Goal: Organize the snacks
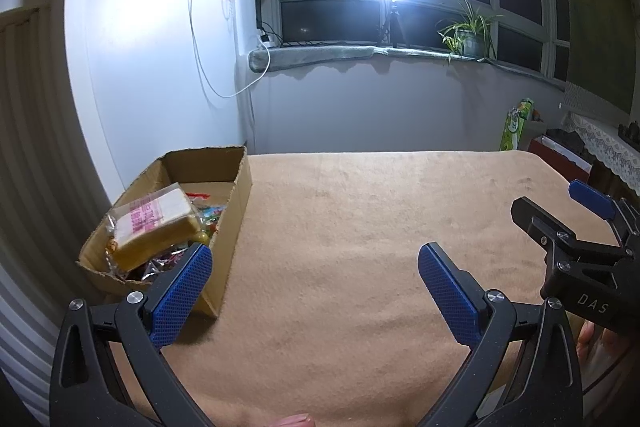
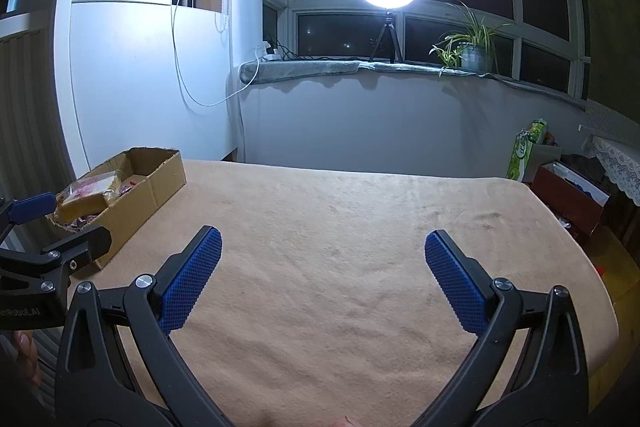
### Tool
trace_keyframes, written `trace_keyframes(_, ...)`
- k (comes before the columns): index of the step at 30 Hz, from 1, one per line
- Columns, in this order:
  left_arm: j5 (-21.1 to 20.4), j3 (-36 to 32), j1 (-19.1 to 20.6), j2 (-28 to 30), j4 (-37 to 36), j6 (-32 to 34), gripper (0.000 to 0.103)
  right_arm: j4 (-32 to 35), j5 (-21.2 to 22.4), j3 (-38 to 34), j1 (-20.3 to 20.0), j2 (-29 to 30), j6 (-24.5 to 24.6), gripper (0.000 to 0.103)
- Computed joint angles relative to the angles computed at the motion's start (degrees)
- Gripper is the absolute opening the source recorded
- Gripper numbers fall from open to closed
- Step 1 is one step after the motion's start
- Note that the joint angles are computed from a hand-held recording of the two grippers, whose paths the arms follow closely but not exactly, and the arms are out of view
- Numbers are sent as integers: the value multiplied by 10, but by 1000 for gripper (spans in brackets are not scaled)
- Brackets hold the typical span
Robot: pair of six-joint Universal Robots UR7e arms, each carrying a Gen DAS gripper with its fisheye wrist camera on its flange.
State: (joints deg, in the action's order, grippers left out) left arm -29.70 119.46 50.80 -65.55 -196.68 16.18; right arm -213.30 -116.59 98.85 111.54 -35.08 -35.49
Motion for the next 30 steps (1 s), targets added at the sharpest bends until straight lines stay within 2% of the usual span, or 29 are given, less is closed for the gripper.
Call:
trace_keyframes(14, -2, -1, 6, 3, 0, -2, 102, 9, -6, -2, -1, 4, 2, 103)
trace_keyframes(21, 7, -3, 5, 23, -52, 43, 102, 13, -9, -6, -1, 10, 4, 103)
trace_keyframes(30, -4, -1, 6, 21, -35, 28, 102, 19, -8, -7, -5, 9, 6, 103)
